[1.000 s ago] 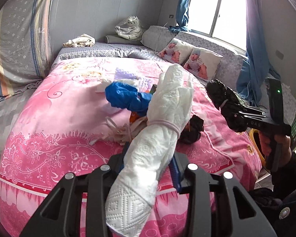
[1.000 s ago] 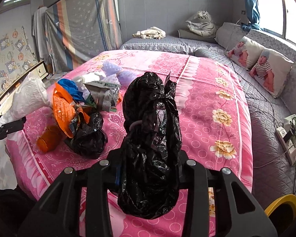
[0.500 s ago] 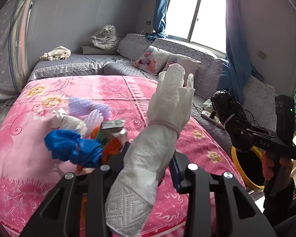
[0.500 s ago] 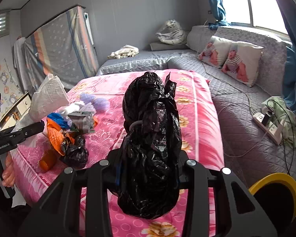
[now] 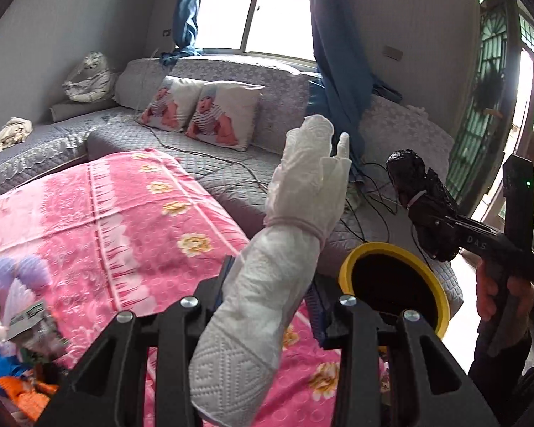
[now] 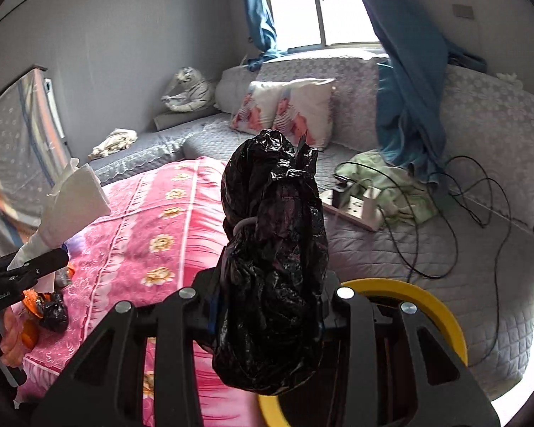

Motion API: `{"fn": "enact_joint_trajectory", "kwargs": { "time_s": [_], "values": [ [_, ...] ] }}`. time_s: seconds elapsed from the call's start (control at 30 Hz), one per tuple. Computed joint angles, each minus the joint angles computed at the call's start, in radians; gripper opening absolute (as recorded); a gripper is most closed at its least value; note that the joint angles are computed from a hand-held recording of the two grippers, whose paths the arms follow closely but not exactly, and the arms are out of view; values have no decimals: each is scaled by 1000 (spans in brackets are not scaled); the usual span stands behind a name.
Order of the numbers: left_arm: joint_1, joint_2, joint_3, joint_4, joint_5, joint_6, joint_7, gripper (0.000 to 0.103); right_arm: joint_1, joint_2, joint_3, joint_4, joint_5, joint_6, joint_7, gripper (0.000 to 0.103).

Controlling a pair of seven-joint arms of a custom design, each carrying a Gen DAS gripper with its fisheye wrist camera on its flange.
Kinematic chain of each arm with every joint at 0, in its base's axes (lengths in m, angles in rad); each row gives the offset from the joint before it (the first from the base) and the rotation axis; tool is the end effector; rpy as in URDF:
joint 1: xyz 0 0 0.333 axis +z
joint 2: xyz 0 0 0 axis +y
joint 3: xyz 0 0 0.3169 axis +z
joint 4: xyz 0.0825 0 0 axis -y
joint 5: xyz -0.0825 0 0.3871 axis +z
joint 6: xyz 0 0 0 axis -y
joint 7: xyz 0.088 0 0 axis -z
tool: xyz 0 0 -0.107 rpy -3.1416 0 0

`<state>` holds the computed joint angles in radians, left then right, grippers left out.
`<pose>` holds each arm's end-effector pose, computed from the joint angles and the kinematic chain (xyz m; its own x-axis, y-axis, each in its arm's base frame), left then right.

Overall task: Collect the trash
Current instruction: 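Carry both items over the yellow bin and open both tools to drop them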

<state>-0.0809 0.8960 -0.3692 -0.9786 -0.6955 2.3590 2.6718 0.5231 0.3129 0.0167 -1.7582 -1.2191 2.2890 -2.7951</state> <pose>0.7825 -0.2442 0.4062 -0.8527 -0.4857 0.1921 -0.4174 0.4125 -0.8097 0.5874 0.3260 0.4233 -0.5145 -0.8476 -0.1295 -0.4154 0.3785 -0.8271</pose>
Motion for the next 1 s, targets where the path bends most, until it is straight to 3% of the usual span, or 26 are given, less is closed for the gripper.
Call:
{"fn": "enact_joint_trajectory", "kwargs": {
  "time_s": [0.03,0.2,0.37,0.53,0.7,0.83,1.0],
  "values": [
    [-14,27,-15,39,37,-20,-24,35,3,-18,0,-25,7,-22,13,35],
    [-126,147,20,238,108,-137,-110,35,-6,-83,23,-120,63,-127,54,35],
    [-198,190,22,281,165,-148,-161,35,-31,-118,46,-197,103,-158,99,36],
    [-249,237,31,332,218,-204,-230,35,-59,-156,58,-279,117,-113,145,36],
    [-258,199,42,229,237,-177,-255,35,-85,-173,61,-327,128,-67,174,37],
    [-278,235,56,281,267,-230,-314,35,-108,-173,57,-343,152,-20,191,37],
    [-283,214,57,239,284,-226,-312,35,-126,-171,52,-363,169,37,208,38]
  ]
}}
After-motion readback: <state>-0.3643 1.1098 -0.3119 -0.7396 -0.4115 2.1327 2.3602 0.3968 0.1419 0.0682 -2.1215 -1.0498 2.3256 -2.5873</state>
